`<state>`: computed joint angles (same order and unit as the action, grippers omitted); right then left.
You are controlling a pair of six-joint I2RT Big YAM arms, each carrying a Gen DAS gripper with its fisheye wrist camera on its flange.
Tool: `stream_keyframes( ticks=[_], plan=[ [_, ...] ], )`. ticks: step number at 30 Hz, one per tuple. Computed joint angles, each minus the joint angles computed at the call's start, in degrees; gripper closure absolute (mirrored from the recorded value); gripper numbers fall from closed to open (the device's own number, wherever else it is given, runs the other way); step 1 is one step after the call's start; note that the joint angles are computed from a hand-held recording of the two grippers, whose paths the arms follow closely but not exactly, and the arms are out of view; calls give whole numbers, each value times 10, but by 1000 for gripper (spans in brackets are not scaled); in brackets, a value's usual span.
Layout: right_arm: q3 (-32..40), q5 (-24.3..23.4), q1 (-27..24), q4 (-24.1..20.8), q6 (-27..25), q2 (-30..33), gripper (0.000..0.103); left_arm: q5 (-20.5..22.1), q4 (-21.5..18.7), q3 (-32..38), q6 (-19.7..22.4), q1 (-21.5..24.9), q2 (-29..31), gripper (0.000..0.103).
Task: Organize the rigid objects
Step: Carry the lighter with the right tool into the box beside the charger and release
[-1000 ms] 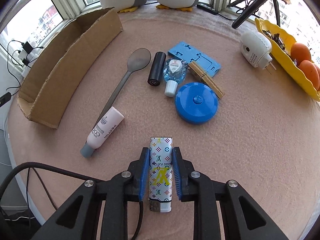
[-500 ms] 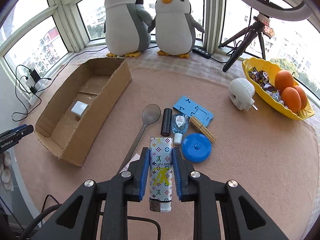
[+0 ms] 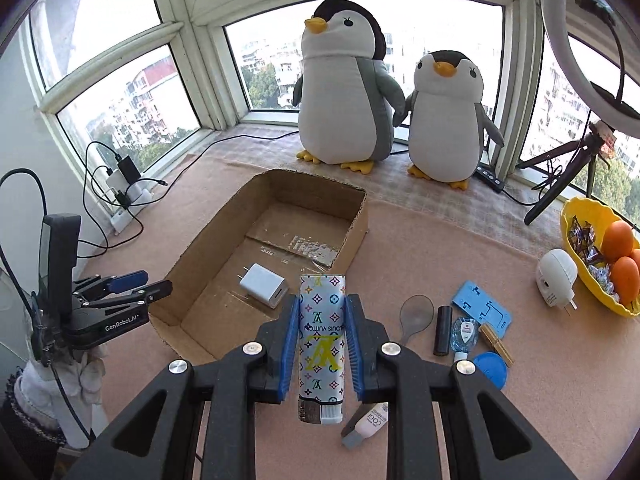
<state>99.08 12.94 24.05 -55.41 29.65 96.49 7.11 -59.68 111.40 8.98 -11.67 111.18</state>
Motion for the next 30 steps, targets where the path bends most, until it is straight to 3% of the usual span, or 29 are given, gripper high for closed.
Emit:
stream_keyframes(
  ticks=[13, 22, 30],
  plan=[
    [83, -24, 8, -21, 0, 71, 83, -4, -23, 73, 15, -9, 60, 58],
    [128, -42, 11, -42, -4, 113, 83, 24, -40, 86, 22, -8, 74, 92],
    [169, -57, 10, -61, -4, 149, 83, 31, -33, 78, 22, -8, 69, 94]
  ],
)
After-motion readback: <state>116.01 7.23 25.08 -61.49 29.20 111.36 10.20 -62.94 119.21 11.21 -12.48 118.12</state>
